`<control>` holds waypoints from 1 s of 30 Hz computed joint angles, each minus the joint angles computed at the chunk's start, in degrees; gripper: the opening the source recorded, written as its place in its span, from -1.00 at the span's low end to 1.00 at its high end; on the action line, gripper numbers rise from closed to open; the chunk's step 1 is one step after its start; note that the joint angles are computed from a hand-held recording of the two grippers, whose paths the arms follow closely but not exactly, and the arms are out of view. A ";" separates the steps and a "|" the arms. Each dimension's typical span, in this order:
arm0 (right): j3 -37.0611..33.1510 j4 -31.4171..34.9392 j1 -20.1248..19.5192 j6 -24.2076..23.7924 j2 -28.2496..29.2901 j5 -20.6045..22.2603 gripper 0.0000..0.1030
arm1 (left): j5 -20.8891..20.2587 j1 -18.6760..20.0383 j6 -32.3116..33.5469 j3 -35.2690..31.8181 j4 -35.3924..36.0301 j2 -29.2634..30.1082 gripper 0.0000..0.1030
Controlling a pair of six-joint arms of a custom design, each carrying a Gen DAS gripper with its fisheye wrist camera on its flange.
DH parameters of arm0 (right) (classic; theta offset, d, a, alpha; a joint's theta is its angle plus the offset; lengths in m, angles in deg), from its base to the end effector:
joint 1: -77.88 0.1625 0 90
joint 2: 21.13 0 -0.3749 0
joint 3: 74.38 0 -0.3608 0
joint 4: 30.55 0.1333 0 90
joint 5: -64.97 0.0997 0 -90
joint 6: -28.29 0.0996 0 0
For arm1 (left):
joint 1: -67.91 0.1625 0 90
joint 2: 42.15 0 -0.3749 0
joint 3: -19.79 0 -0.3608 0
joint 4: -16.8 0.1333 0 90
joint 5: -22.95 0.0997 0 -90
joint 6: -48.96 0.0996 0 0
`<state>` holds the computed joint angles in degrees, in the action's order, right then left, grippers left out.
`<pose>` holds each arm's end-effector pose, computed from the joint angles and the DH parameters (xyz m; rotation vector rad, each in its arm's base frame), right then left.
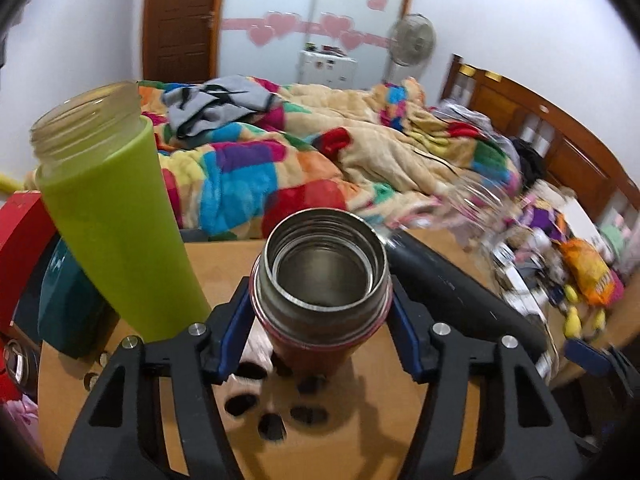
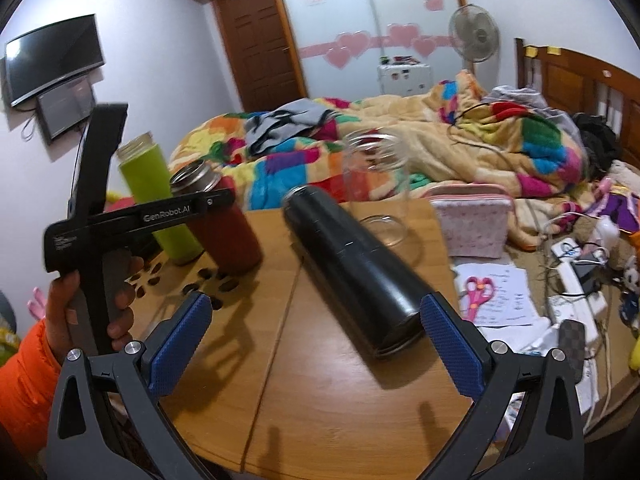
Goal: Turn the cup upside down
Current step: 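Move the left tool to the open red thermos cup and close on it, then lift the red cup with the left tool and tilt it onto its side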
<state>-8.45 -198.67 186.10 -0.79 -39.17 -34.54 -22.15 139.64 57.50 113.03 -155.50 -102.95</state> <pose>0.3405 -0.6607 -0.0237 1.0797 -2.6243 0.7405 0.0035 -0.6389 0.3270 0.0995 2.2497 -1.1017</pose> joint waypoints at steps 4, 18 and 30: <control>0.06 2.91 -0.07 -2.73 0.55 2.45 1.00 | -5.41 -0.44 -3.07 4.76 6.49 -5.46 0.20; -4.13 14.98 0.24 -10.14 4.67 10.60 0.99 | -16.69 -0.48 -10.83 13.65 19.61 -18.14 0.19; -5.38 13.38 2.35 -17.84 7.94 6.85 0.30 | -23.06 3.67 -12.05 12.97 17.67 -18.80 0.19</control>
<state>-13.83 -185.29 188.45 -18.63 -31.24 -27.69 -45.21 143.31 45.45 126.00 -137.83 -121.76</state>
